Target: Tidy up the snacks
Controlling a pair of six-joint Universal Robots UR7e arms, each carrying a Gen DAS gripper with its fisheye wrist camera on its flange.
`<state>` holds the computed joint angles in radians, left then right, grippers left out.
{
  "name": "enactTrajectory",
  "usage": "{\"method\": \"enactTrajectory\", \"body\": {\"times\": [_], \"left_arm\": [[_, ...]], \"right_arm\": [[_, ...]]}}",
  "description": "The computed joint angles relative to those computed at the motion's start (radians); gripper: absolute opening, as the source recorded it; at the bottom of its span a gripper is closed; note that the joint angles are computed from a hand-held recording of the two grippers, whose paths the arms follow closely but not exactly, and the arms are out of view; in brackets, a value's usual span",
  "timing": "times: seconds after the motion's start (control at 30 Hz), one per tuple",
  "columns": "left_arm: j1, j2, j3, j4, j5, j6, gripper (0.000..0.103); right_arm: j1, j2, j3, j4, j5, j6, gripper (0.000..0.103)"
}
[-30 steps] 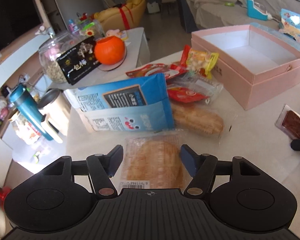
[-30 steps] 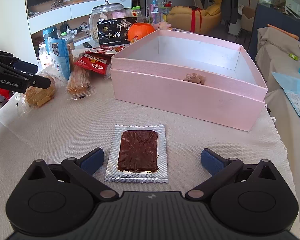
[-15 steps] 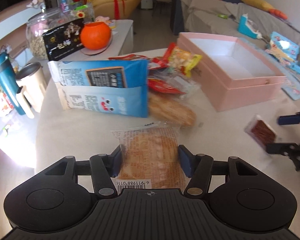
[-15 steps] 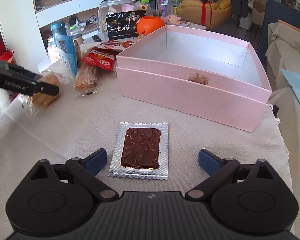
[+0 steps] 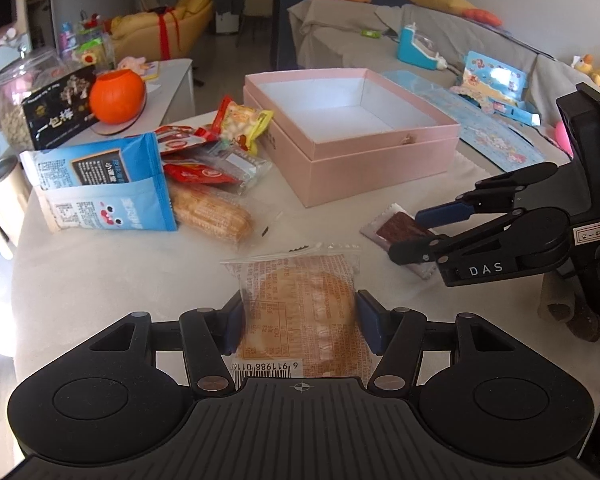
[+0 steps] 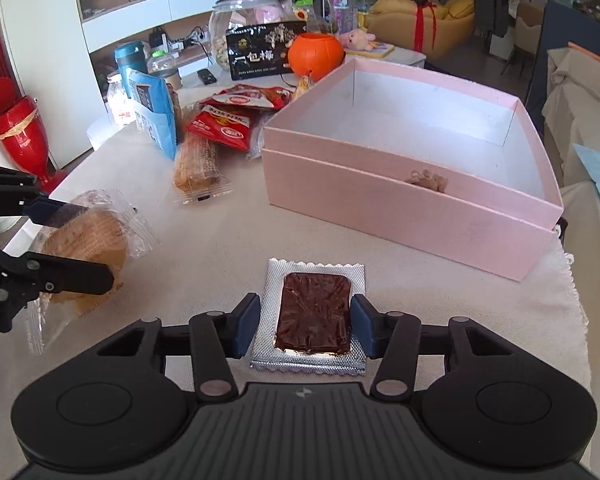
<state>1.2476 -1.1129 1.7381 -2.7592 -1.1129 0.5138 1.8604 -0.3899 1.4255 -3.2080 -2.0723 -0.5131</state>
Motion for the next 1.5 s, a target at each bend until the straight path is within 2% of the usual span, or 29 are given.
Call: {"method": "enactTrajectory", "body": {"times": [0.07,0.2,0.3,0.37,0.47,0.53,0.57,0.63,0.67,0.73,0.77,0.83,0.9,0.97,1.03,1.07,1.17,1.23,1.3,1.37,1.5], "left_arm": [[0.001,-0.003,0.003,-0.008,-0.004,0.003,0.062],[0.009,0.001,-0.006,-0.030,-0.040,0.002,0.062],[0.007,0.010,-0.055,-0.033,-0.145,-0.031,0.060],[-0.011,0.038,-0.117,-0.079,-0.229,-0.007,0.040],[-0.038,0.144,-0.261,-0.229,-0.327,0.019,0.038],[-0.042,0.240,-0.402,-0.228,-0.360,-0.011,0.042],[-0.042,0.298,-0.486,-0.199,-0.347,-0.045,0.042],[-0.038,0.358,-0.578,-0.096,-0.297,-0.106,0.040],[-0.035,0.365,-0.587,-0.050,-0.277,-0.115,0.040],[-0.022,0.347,-0.546,-0.014,-0.278,-0.077,0.040],[-0.018,0.333,-0.512,-0.014,-0.267,-0.053,0.040],[-0.007,0.304,-0.442,-0.022,-0.233,-0.023,0.040],[0.007,0.273,-0.372,-0.039,-0.207,-0.007,0.040],[0.017,0.251,-0.308,-0.095,-0.162,0.025,0.043],[0.021,0.250,-0.276,-0.173,-0.071,0.032,0.043],[0.027,0.252,-0.281,-0.189,-0.042,0.004,0.042],[0.055,0.261,-0.326,-0.199,0.013,-0.123,0.042],[0.063,0.267,-0.354,-0.194,0.052,-0.162,0.040],[0.069,0.270,-0.366,-0.184,0.071,-0.160,0.041],[0.070,0.276,-0.374,-0.171,0.086,-0.152,0.041],[0.070,0.313,-0.398,-0.196,0.117,-0.119,0.048]], "right_arm": [[0.004,-0.003,0.001,0.005,-0.010,-0.016,0.037],[0.003,-0.066,0.070,-0.021,0.044,-0.020,0.038],[0.007,-0.116,0.109,-0.067,0.066,-0.007,0.038],[0.014,-0.142,0.114,-0.123,0.079,-0.013,0.038],[0.039,-0.137,0.034,-0.204,0.061,-0.057,0.038],[0.053,-0.093,-0.082,-0.203,0.011,-0.080,0.039],[0.054,-0.072,-0.135,-0.183,-0.009,-0.085,0.039],[0.049,-0.029,-0.226,-0.170,-0.061,-0.077,0.043],[0.044,-0.026,-0.236,-0.157,-0.077,-0.063,0.045],[0.024,-0.074,-0.165,-0.115,-0.042,-0.019,0.047],[0.014,-0.101,-0.115,-0.110,-0.013,-0.018,0.049],[0.002,-0.125,-0.042,-0.127,0.008,-0.048,0.065],[-0.004,-0.126,-0.006,-0.122,0.002,-0.065,0.069],[-0.013,-0.128,0.013,-0.057,0.020,-0.019,0.072],[-0.026,-0.124,0.012,0.023,0.054,0.039,0.077],[-0.029,-0.114,0.007,0.046,0.061,0.054,0.077],[-0.026,-0.054,-0.034,0.046,0.023,0.061,0.077],[-0.029,-0.036,-0.040,0.075,0.047,0.101,0.077],[-0.031,-0.036,-0.026,0.102,0.102,0.119,0.077],[-0.025,-0.031,-0.016,0.108,0.137,0.092,0.077],[-0.008,-0.027,0.007,0.117,0.157,0.048,0.080]]}}
